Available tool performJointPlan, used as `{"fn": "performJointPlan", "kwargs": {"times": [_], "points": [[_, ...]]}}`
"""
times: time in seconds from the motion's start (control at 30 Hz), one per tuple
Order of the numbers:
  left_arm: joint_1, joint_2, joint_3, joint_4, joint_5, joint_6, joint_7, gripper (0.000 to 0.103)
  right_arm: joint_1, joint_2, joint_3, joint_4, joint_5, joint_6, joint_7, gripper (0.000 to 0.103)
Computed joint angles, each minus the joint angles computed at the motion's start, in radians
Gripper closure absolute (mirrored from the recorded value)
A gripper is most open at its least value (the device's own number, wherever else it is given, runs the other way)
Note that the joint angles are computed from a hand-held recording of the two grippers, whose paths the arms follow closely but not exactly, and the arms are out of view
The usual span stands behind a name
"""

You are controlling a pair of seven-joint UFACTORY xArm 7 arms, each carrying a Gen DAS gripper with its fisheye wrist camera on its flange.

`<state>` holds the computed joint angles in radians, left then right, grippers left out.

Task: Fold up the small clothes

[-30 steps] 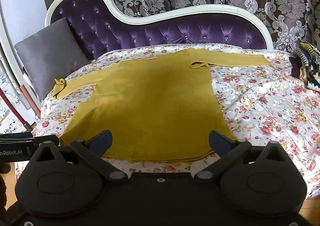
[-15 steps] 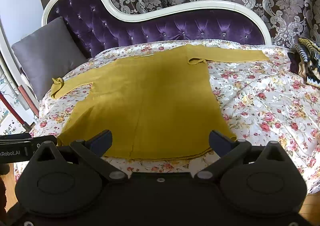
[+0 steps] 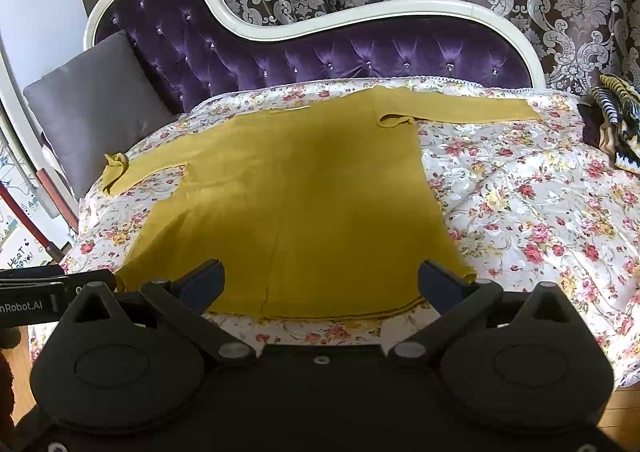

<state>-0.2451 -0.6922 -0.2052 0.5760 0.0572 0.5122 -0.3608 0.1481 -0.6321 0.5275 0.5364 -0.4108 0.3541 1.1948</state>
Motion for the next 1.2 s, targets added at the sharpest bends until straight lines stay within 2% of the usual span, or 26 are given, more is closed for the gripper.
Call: {"fn": "performJointPlan", "kwargs": {"times": [1.2], "points": [[-0.004, 0.037, 0.012, 0.023, -0.015, 0.029, 0.004, 0.017, 0.029, 0.069, -0.033, 0.017, 0.018, -0.014, -0.004, 0.001]]}}
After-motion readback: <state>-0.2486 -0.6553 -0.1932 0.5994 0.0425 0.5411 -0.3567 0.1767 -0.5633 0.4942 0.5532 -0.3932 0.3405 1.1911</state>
